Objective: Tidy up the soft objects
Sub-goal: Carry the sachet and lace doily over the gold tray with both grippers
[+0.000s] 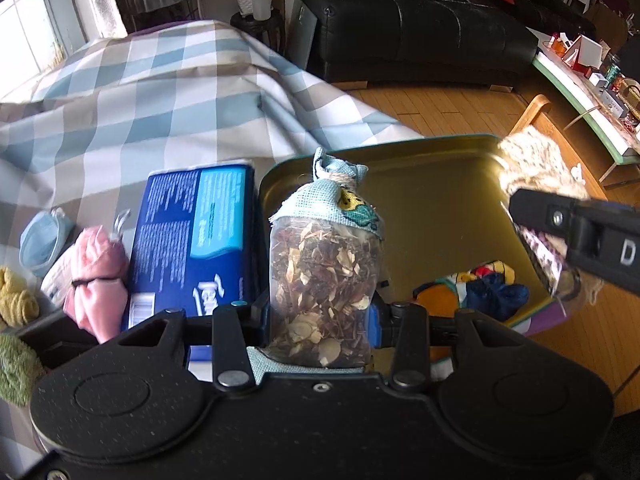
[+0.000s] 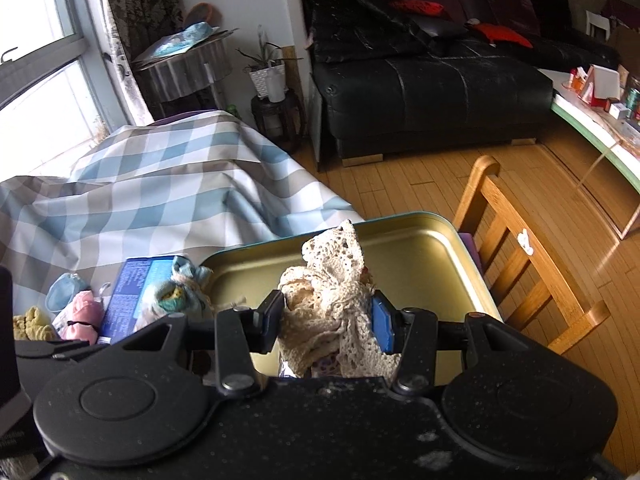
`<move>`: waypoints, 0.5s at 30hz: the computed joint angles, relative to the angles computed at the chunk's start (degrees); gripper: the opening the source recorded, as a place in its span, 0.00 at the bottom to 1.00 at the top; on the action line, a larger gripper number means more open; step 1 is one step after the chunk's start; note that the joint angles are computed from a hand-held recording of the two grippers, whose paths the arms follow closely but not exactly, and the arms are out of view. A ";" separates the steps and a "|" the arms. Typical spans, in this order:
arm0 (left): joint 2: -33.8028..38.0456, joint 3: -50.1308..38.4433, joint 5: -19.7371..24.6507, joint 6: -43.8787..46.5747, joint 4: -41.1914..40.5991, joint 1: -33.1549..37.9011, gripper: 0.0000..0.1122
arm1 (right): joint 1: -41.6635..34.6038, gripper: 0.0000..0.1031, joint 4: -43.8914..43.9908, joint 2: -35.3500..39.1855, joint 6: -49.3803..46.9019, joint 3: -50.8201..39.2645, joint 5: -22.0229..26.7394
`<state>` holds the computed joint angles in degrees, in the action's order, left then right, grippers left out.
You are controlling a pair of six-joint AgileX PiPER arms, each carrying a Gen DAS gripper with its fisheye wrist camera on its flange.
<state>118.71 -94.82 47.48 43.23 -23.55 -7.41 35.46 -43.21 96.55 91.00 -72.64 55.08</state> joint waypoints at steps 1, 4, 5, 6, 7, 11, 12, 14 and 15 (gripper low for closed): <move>0.50 -0.93 0.10 -0.53 0.33 -0.43 0.37 | -0.43 0.44 0.38 0.07 0.02 0.06 0.27; 2.42 -4.46 1.14 -2.43 1.44 -1.54 0.37 | -1.98 0.44 1.80 0.36 -0.17 -0.04 0.43; 3.08 -5.65 1.59 -2.98 1.81 -1.86 0.37 | -2.49 0.44 2.15 0.39 -0.10 0.05 0.25; 3.76 -6.85 2.04 -3.53 2.20 -2.21 0.37 | -2.94 0.44 2.38 0.58 -0.04 -0.11 0.24; 4.47 -7.99 2.37 -4.09 2.70 -2.60 0.37 | -3.41 0.44 2.50 0.92 0.05 -0.45 0.40; 6.95 -11.82 3.45 -6.00 4.81 -4.29 0.38 | -5.12 0.49 2.75 2.23 0.92 -1.73 1.73; 7.34 -12.42 3.60 -6.25 5.16 -4.67 0.38 | -5.61 0.50 3.04 2.38 1.07 -1.82 1.63; 7.58 -12.70 3.17 -6.63 5.81 -5.41 0.38 | -6.43 0.51 3.57 2.54 1.69 -1.73 1.45; 7.50 -12.50 2.80 -6.61 6.10 -5.76 0.38 | -6.83 0.51 3.91 2.56 1.76 -1.61 1.16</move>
